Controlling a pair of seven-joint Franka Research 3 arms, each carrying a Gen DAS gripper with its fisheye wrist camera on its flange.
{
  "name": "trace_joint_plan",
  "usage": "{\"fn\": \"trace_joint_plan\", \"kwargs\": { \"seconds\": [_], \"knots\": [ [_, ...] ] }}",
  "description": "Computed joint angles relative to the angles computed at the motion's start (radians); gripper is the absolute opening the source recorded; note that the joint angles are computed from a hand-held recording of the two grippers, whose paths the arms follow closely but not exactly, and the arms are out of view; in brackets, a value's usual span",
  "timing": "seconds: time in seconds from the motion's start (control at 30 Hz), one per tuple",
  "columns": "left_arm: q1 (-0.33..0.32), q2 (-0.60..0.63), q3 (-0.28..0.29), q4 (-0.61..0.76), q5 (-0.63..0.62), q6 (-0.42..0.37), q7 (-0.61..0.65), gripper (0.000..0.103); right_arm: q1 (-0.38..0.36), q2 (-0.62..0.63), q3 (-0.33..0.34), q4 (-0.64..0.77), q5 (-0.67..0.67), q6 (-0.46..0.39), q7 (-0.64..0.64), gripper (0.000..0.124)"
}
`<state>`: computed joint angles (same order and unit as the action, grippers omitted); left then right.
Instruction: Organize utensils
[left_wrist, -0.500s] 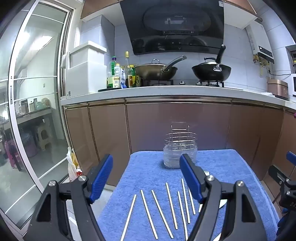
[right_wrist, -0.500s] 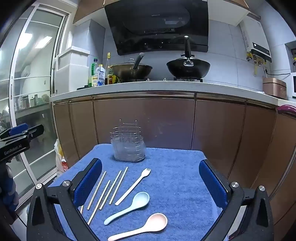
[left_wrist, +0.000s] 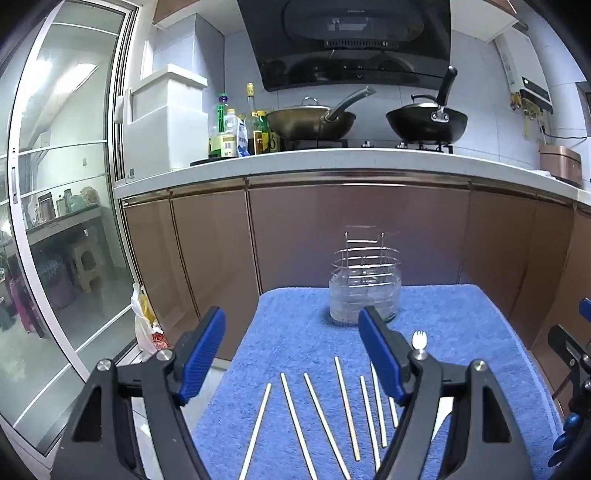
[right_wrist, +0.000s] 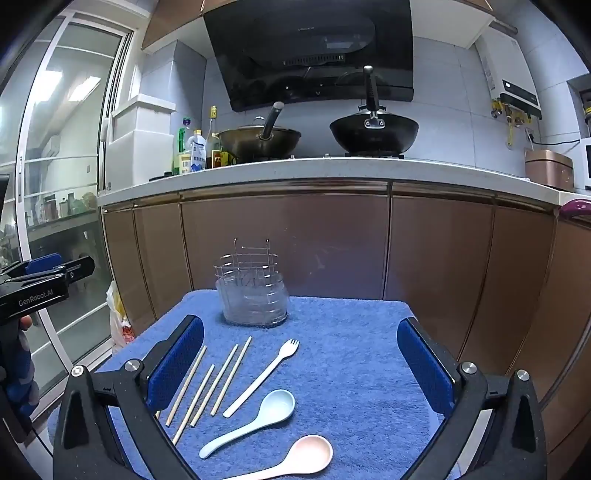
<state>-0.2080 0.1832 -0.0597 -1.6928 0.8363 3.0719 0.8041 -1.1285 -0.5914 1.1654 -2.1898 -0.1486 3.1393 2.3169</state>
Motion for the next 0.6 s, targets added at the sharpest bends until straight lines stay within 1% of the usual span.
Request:
{"fn": "trace_joint_plan", "kwargs": {
  "seconds": [0.1,0.13,0.2,0.33,0.37,0.6],
  "knots": [
    [0.001,0.01,0.0,0.003,-0.008,-0.002,0.001,0.073,-0.004,0.024,0.009,0.009,-0.007,-0.007,-0.005,0.103],
    [0.009,0.019,-0.015,0.018,-0.041,-0.019,0.031,0.073,-0.008,0.031,0.014,0.012,-0.009,-0.009,-0.005,0.103],
    [0.0,0.025,-0.005,0.024,-0.037,-0.022,0.024,0.073,-0.009,0.044,0.02,0.016,-0.015,-0.009,-0.007,0.103],
    [-0.017,0.025,0.022,0.023,0.01,-0.019,-0.025,0.073,-0.005,0.072,0.026,0.028,-0.038,-0.027,-0.025,0.103],
    [-0.018,0.033,0.016,0.04,0.005,-0.036,-0.021,0.073,-0.003,0.084,0.028,0.032,-0.045,-0.031,-0.03,0.103],
    [-0.016,0.033,-0.001,0.049,-0.002,-0.08,0.003,0.073,0.013,0.132,0.031,0.047,-0.086,-0.063,-0.024,0.103]
  ]
}}
